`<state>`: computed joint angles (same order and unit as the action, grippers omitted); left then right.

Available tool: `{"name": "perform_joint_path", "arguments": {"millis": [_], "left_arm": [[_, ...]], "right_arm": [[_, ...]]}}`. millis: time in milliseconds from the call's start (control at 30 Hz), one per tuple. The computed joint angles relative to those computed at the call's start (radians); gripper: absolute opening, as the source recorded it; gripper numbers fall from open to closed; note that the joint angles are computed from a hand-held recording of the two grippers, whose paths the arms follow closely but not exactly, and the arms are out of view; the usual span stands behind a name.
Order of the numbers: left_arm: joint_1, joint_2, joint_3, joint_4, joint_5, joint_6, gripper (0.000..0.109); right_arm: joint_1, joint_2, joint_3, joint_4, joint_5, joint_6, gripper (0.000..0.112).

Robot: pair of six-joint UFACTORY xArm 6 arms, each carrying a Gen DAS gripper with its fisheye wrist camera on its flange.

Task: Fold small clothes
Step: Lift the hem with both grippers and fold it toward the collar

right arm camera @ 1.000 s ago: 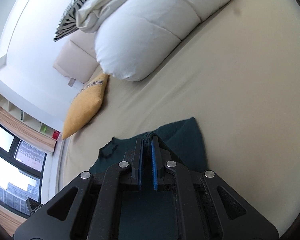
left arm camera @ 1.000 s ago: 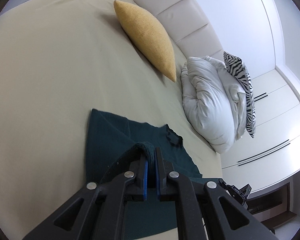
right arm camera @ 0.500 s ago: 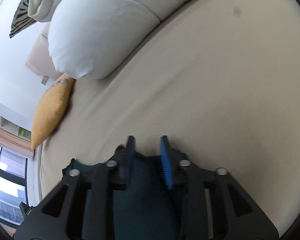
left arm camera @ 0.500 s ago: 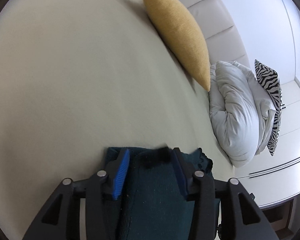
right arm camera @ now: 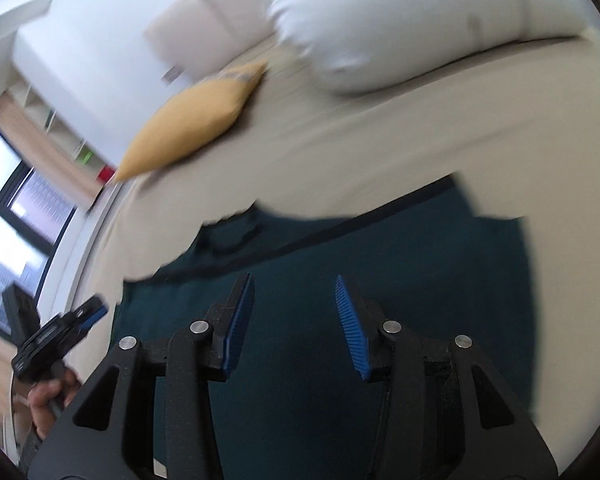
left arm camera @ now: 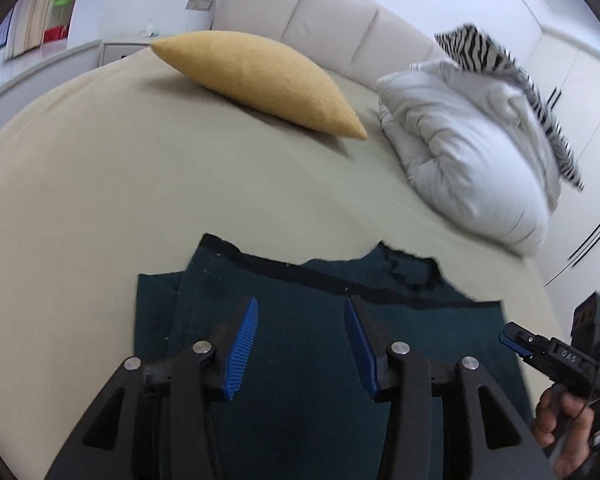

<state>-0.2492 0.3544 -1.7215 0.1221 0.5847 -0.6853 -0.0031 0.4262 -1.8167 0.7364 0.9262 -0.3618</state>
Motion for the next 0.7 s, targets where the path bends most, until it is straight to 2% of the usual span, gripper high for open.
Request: {"name": "perform_joint_path", "arguments": {"millis": [67,100,133,200,233,300,433,467,533,567,600,633,700], "left_arm": [[0.007,0.036,-0.025,0.049,0.038,-0.033,0.048],[0.02,0.044,-0.019,0.033,0.05,-0.026,0.046],[0.033,0.039,0.01,0.006,0.02,-0.011,0.044],[0.061,0.009,0.102,-0.075,-0.094,0.042,0.03],[0.071,-0.001,0.131,-0.142,-0.131,0.076,0.028],[0.086,-0.008,0.158,-0.247,-0.175,0.116,0.022],[0.1,-0.024,0.186,-0.288,-0.201,0.11,0.018],[0.101,-0.026,0.184,-0.278,-0.196,0.099,0.018],[0.097,-0.05,0.195,-0.207,-0.176,0.039,0.02],[0.092,-0.068,0.207,-0.178,-0.167,0.018,0.026],[0.082,-0.09,0.223,-0.141,-0.167,-0.007,0.036],[0.069,-0.106,0.237,-0.101,-0.175,-0.033,0.041],[0.04,-0.144,0.271,-0.028,-0.186,-0.068,0.055]], "right_arm": [[0.013,0.063,-0.051,-0.032,0.032,0.052,0.041],[0.009,0.096,-0.054,-0.022,0.01,0.082,0.034],[-0.007,0.115,-0.057,0.029,0.001,0.087,0.027],[-0.06,0.132,-0.03,0.203,-0.013,0.067,0.006],[-0.086,0.132,-0.008,0.26,-0.034,0.085,0.002],[-0.107,0.117,0.026,0.282,-0.092,0.077,0.001],[-0.146,0.055,0.123,0.254,-0.22,0.123,0.002],[-0.158,0.035,0.145,0.225,-0.24,0.156,0.01],[-0.16,-0.026,0.219,0.121,-0.319,0.225,0.013],[-0.161,-0.056,0.245,0.129,-0.326,0.216,0.013],[-0.16,-0.09,0.271,0.179,-0.322,0.172,0.013],[-0.16,-0.121,0.3,0.257,-0.304,0.086,0.013],[-0.139,-0.17,0.333,0.343,-0.223,-0.045,0.013]]}}
